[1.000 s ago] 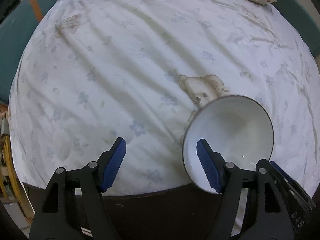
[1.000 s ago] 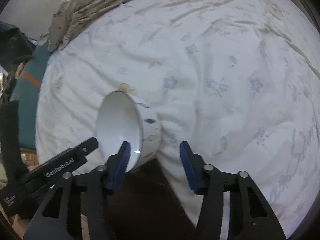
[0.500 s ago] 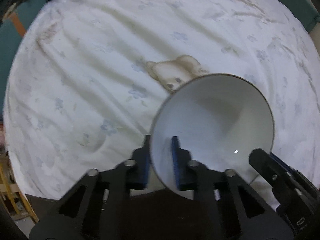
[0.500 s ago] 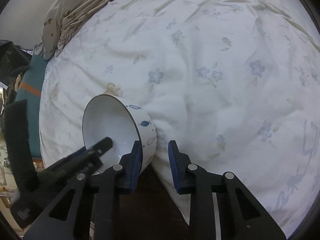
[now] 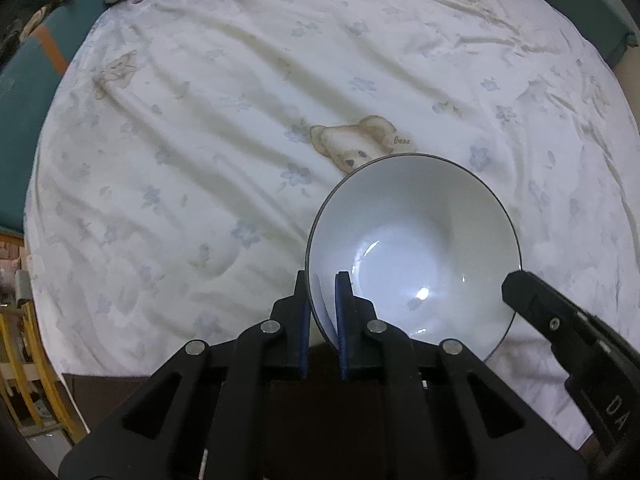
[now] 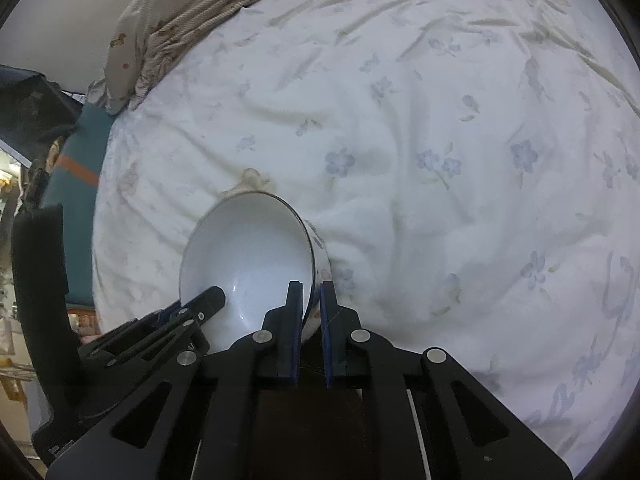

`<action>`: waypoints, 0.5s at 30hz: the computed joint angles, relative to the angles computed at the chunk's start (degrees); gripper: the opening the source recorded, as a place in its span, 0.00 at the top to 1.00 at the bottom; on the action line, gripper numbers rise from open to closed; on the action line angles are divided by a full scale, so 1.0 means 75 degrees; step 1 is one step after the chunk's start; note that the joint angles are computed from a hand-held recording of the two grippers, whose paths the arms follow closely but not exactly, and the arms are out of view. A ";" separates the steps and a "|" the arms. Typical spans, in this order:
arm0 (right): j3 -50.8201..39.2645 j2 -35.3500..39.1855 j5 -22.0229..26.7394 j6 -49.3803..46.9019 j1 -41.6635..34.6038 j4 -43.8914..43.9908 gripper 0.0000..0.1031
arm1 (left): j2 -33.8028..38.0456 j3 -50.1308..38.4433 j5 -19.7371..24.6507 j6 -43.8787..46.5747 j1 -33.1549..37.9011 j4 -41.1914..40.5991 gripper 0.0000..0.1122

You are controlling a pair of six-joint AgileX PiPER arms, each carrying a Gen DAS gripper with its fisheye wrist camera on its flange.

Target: Organize plates and bowls

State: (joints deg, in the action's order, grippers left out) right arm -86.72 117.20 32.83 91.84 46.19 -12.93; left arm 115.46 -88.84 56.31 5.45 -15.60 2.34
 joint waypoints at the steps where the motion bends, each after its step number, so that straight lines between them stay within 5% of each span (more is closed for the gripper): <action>1: -0.0024 -0.0032 0.0032 0.0007 0.0022 -0.0021 0.91 | -0.0165 0.0112 0.0030 0.0032 0.0029 0.0005 0.92; 15: -0.1542 -0.0387 0.1604 0.0133 0.0927 -0.0925 0.91 | -0.2698 0.1159 0.0587 0.0784 0.0882 -0.0407 0.91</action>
State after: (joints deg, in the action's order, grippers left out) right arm -98.29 114.30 44.86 92.84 53.14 -19.86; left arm 95.22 -80.15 60.71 11.33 -8.98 -0.71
